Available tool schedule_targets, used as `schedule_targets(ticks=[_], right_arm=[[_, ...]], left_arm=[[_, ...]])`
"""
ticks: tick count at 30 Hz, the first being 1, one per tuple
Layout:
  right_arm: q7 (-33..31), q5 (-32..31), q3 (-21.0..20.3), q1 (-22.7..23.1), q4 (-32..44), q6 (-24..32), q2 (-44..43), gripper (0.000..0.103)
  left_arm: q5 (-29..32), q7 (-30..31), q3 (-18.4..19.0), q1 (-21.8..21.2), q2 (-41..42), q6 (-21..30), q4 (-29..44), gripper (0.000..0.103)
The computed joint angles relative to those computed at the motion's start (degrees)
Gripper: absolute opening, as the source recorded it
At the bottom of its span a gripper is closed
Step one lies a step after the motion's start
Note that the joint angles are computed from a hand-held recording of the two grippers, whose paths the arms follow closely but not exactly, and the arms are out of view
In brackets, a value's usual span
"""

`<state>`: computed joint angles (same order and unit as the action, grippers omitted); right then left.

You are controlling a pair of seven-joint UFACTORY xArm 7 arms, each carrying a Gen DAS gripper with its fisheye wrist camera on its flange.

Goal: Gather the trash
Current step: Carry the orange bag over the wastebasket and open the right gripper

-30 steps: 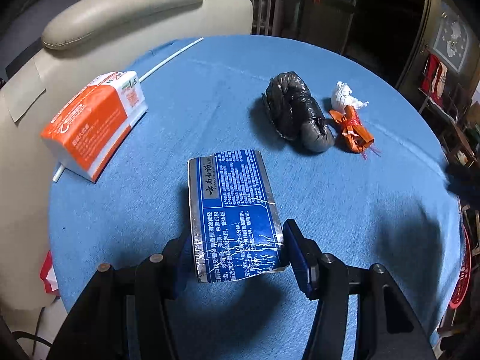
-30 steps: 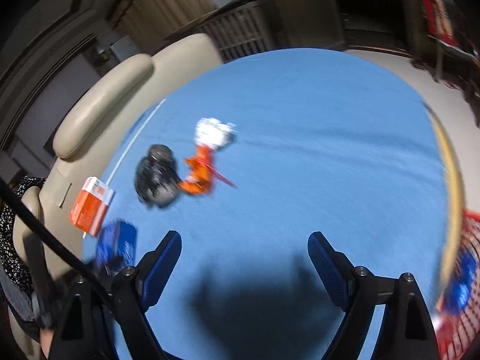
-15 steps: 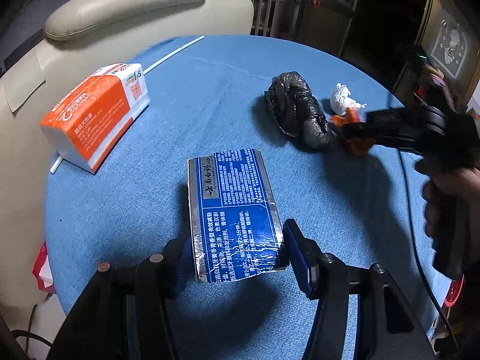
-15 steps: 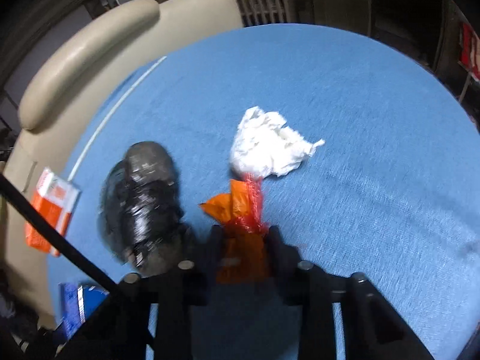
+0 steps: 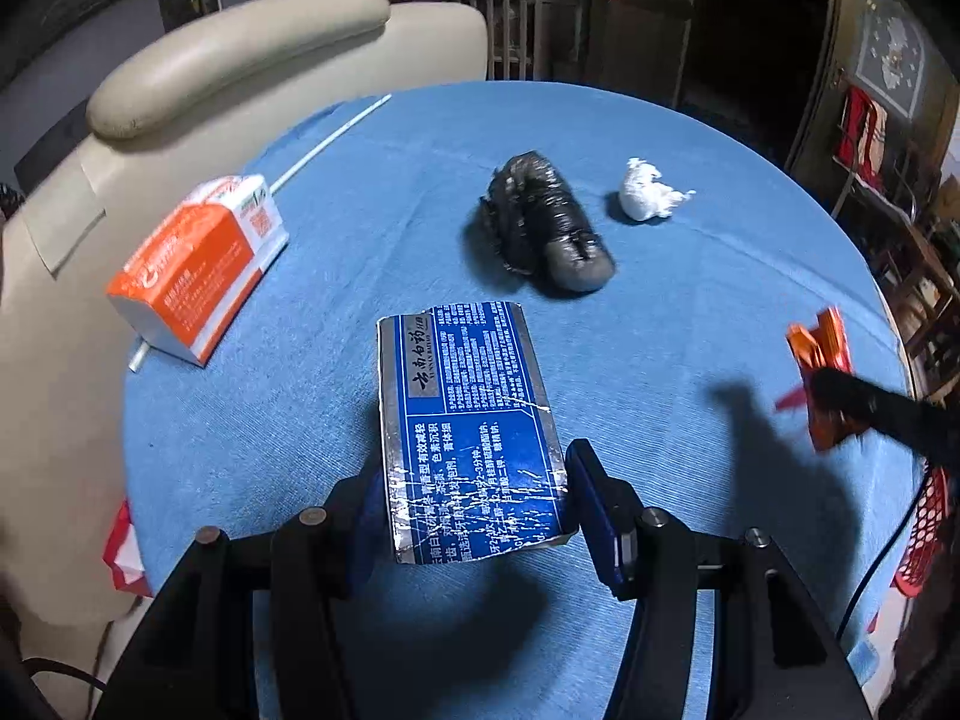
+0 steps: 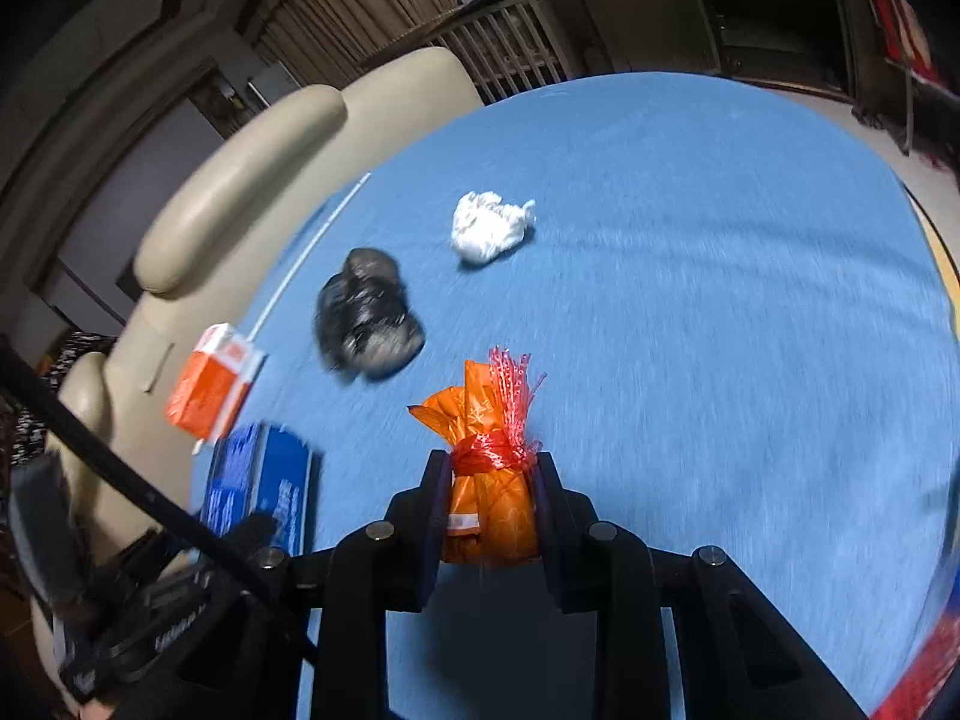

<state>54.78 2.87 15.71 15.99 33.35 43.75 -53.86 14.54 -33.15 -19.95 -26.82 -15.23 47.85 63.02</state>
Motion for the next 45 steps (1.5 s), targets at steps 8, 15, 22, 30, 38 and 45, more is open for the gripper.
schedule_targets(ticks=[8, 15, 22, 30, 38, 45], right_arm=[[3.5, 1.9, 0.5, 1.8, -4.9, 3.7, -13.7, 0.029], [5.8, 2.5, 0.5, 0.5, -7.9, 6.2, -22.4, 0.029], [6.2, 3.0, -0.4, -0.7, -9.6, 10.4, -28.2, 0.029], [6.1, 3.4, -0.6, -2.2, -10.6, 14.3, -33.4, 0.029], [6.2, 2.1, -1.9, -5.6, -11.0, 25.4, -44.0, 0.029], [3.9, -1.4, -6.3, -12.2, -9.8, 39.1, -54.2, 0.029]], left_arm=[[4.2, -1.7, -2.8, -1.9, 2.7, 4.0, 5.0, 0.059], [7.8, -2.0, -3.7, -5.3, 6.8, 6.6, 10.2, 0.059], [8.7, -1.6, -2.9, -8.7, 9.6, 7.0, 12.8, 0.059], [9.2, -0.1, -2.5, -11.3, 12.1, 7.5, 15.5, 0.059], [10.0, 1.4, -2.5, -15.6, 16.9, 8.2, 20.8, 0.059], [10.4, 3.2, -1.5, -20.5, 22.1, 8.4, 26.8, 0.059]])
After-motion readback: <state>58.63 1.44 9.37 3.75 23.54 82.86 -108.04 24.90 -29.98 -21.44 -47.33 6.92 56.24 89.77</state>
